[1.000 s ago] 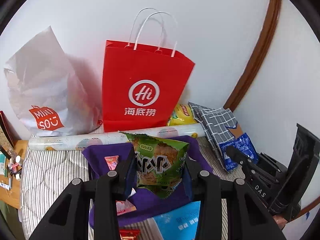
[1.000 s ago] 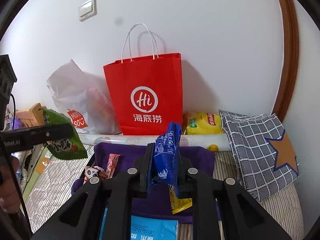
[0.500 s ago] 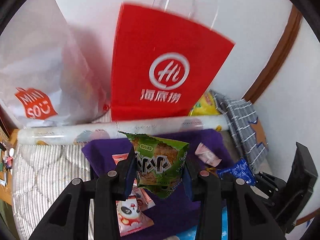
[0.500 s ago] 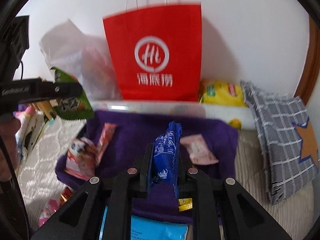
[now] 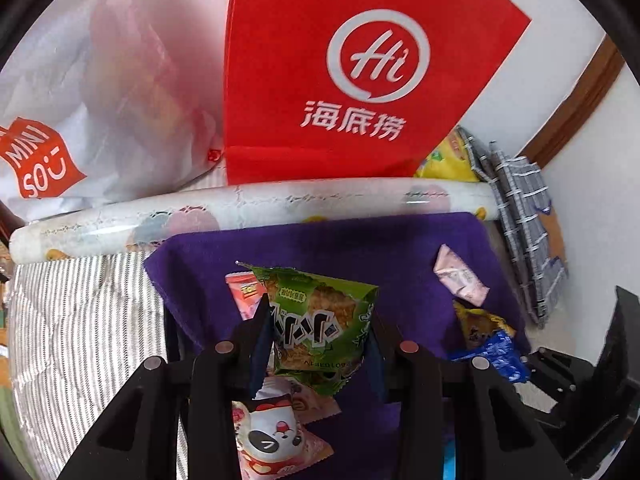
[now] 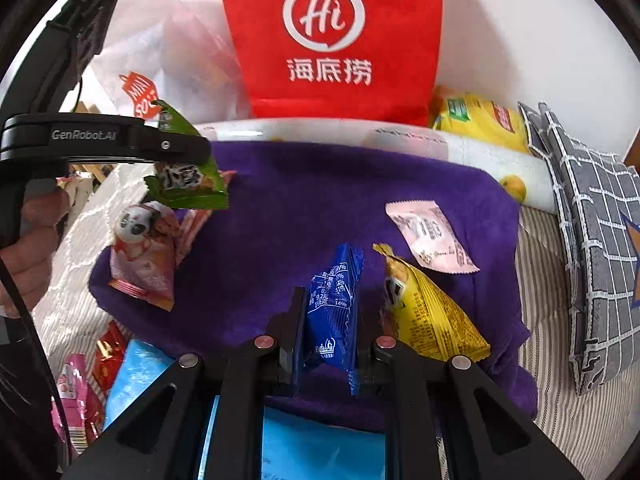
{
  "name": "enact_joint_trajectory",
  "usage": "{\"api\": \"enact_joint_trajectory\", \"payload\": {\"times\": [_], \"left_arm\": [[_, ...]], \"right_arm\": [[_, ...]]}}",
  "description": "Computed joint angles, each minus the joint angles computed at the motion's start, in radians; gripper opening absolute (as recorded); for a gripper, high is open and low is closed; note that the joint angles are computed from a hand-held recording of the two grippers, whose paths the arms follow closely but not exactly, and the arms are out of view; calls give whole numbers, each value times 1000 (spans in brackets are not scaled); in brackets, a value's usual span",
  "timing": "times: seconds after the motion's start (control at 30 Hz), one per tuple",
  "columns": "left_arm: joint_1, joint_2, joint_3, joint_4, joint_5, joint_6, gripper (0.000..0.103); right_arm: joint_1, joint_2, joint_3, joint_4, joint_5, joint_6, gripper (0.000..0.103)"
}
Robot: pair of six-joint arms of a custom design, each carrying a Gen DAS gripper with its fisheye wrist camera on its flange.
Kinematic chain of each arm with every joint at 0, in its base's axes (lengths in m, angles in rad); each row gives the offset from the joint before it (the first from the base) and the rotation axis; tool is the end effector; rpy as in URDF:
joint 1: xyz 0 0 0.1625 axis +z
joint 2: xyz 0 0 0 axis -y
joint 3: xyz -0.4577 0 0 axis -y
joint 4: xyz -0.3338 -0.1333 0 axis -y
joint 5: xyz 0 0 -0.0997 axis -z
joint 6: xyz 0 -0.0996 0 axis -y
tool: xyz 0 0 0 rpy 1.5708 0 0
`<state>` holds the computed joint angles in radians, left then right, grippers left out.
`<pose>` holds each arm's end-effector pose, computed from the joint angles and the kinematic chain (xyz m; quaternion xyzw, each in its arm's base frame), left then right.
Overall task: Organize snacks
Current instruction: 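Lower both snacks onto the purple towel and open both tools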
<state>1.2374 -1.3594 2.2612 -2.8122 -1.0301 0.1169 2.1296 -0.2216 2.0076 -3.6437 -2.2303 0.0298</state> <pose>0.0352 -0.4625 0.3009 0.1681 0.9359 -0.1903 0.2441 0.3227 -0.3798 -0.1103 0.2001 -0.9159 0.2224 0.2675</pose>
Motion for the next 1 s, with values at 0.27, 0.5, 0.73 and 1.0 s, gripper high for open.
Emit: {"api": "enact_joint_trajectory", "payload": {"times": [0.27,0.5,0.73,1.0], "left_arm": [[8,20,-13,42,6,-16,38],[3,23,-8,46,10,-14,38],[-18,15,-10,100,29,-22,44],[-97,-68,43,83,42,1,58]], "right_arm": [[0,2,-5,-11,-20,-1,20],[39,7,-7,-92,-57,-62,42],[69,-4,2,-173,-70,-52,60],[164,-6,1,-165,-233,0,60]]}}
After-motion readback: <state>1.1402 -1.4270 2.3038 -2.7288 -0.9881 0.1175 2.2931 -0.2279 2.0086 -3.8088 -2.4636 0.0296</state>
